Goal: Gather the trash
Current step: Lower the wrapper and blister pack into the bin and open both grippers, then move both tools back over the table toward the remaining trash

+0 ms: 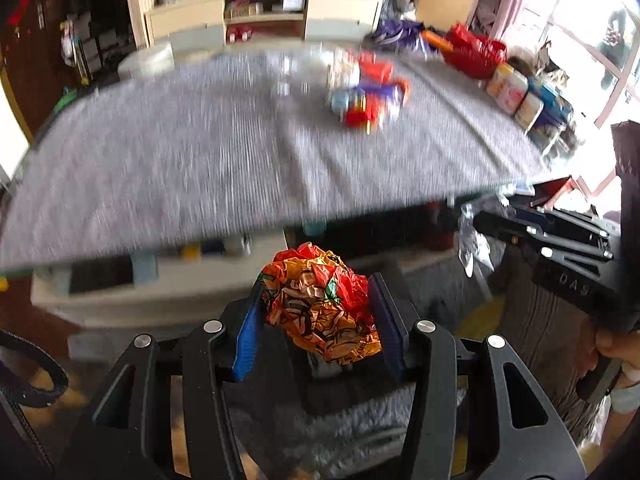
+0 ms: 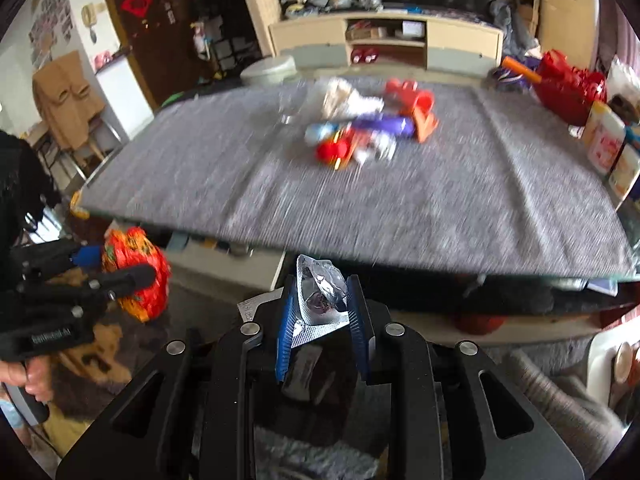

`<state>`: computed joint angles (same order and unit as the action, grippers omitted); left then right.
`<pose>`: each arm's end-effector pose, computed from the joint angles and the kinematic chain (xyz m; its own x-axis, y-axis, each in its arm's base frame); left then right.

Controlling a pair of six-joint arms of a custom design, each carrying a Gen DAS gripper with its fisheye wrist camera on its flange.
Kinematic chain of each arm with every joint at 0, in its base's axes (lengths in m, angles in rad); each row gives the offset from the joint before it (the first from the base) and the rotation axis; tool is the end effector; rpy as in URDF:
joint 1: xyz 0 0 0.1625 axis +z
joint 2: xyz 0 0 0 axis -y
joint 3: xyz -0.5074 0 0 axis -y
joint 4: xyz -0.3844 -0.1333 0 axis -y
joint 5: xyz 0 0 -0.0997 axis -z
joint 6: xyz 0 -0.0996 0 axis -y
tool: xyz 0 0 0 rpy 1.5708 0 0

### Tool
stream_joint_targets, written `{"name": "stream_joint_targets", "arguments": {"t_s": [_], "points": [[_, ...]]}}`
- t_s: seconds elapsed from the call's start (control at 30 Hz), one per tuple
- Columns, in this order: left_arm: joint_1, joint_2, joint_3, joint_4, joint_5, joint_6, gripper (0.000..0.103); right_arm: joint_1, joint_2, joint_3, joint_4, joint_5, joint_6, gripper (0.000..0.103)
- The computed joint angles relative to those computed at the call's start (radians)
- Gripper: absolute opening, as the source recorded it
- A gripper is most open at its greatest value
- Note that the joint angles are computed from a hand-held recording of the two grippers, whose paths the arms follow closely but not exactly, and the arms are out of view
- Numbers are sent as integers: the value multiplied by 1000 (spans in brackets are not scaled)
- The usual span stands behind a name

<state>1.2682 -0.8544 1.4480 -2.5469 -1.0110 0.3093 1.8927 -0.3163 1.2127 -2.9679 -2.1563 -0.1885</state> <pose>-0.0535 -0.7961 0.2891 -0.7426 0.3299 -0.5829 0.5275 0.8243 -0.2056 0.3430 -0.7812 -0.0049 -0.8071 -0.1677 0.5661 -0.4365 0.8152 -0.3807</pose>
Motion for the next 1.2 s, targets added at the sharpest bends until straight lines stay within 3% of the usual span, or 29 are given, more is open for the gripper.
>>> {"name": "stream_joint_targets", "arguments": {"t_s": [0.43,0.83,0.9,0.97,1.1,1.2], "points": [[73,36,68,128,-39,-72,47,-51,61,1,158,1,160,26],[87,69,49,187,-30,-77,49,-61,83,-25,219,10,202,28],[86,71,45,187,-24,-76,50,-61,86,-37,229,11,206,33],[86,70,43,183,-21,-80,57,-61,86,-38,222,10,204,50],[84,64,47,162,-16,-79,74,-60,80,-42,215,11,210,54],[80,55,47,145,-15,-75,87,-55,70,-40,196,-4,207,69]]}}
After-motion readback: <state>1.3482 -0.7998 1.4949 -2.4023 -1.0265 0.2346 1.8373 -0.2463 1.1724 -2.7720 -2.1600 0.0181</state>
